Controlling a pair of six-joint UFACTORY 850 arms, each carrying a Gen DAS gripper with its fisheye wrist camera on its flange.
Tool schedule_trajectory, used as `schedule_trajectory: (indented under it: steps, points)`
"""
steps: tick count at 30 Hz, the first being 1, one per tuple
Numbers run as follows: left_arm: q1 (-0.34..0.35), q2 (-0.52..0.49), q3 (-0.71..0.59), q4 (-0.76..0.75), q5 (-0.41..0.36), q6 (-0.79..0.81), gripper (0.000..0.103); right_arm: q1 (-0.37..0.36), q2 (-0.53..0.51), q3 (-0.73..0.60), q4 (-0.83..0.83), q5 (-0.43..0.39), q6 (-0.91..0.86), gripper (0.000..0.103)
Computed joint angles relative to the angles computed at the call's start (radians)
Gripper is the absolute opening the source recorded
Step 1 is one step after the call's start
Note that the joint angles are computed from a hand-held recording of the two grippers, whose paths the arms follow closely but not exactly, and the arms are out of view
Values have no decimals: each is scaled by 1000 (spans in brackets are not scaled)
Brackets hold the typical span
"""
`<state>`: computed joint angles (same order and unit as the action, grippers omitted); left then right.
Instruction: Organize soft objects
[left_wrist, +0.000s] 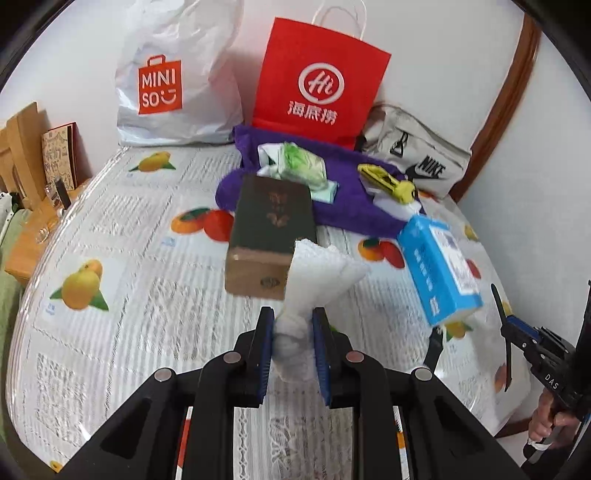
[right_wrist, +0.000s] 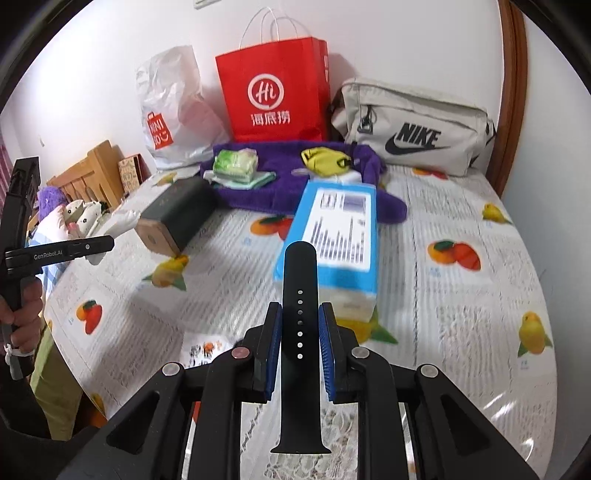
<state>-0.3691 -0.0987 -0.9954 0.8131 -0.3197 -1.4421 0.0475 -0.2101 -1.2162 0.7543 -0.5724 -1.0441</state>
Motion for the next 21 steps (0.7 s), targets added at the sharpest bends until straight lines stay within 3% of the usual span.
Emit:
schedule_trajectory:
  steps: [21]
  points:
    - [107,-89,-157,-258,8,261,20,49,-165,-264,-29,-17,60,20]
